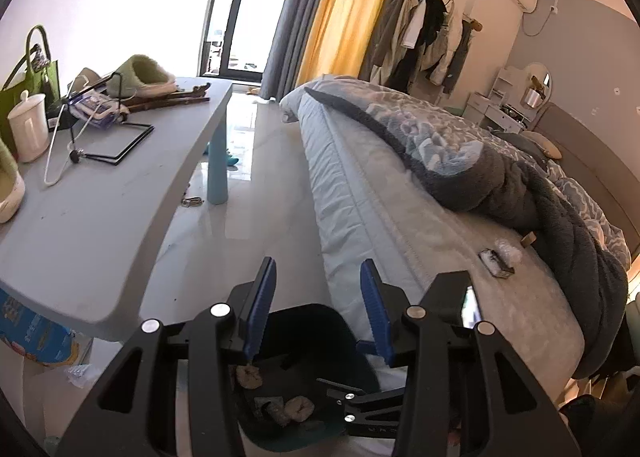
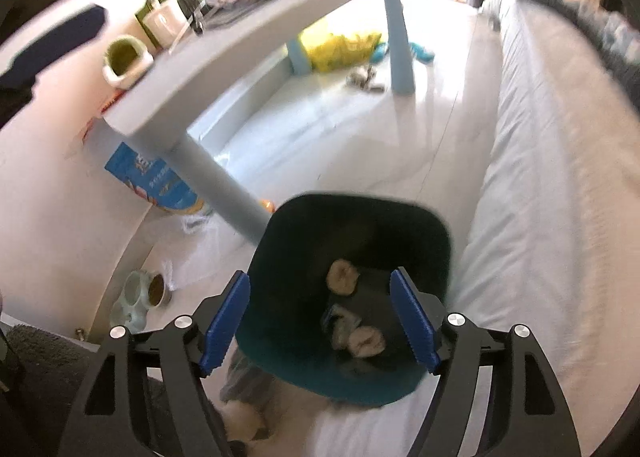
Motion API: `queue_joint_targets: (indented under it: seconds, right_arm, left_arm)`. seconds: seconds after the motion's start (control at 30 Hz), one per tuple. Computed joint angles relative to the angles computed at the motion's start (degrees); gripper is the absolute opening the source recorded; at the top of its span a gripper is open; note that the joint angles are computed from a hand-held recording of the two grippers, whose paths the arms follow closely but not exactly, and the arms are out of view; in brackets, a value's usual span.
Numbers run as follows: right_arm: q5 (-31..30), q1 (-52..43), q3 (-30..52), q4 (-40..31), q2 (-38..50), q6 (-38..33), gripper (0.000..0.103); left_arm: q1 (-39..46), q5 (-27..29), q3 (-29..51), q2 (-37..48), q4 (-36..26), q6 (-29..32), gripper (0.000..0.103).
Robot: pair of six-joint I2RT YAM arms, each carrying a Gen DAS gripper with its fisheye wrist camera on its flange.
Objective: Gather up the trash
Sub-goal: 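Move both tools back over the bed toward the tissue pack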
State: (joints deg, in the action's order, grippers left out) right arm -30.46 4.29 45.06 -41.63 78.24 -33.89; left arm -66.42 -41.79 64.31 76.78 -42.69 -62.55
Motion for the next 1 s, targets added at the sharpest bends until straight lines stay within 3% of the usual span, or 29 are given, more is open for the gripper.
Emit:
queue_joint_targets:
  seconds: [0.37, 0.6, 1.0]
  right_arm:
    - [-8.9, -17.2, 8.0, -5.2, -1.1, -11.1, 0.077]
    - [-12.0, -27.6, 14.5, -7.1, 3.6, -18.3, 0.077]
    - [-15.4, -39.4, 26.7, -7.0, 14.8, -23.0, 0.078]
  left_arm:
    - [0.4, 0.1, 7.9, 8.3, 3.9, 3.5, 0.063]
    - [1.1, 2.5, 13.6, 15.0, 7.2, 6.3, 0.067]
    - [2.3, 6.5, 25.5, 26.9, 9.0, 11.0, 0.07]
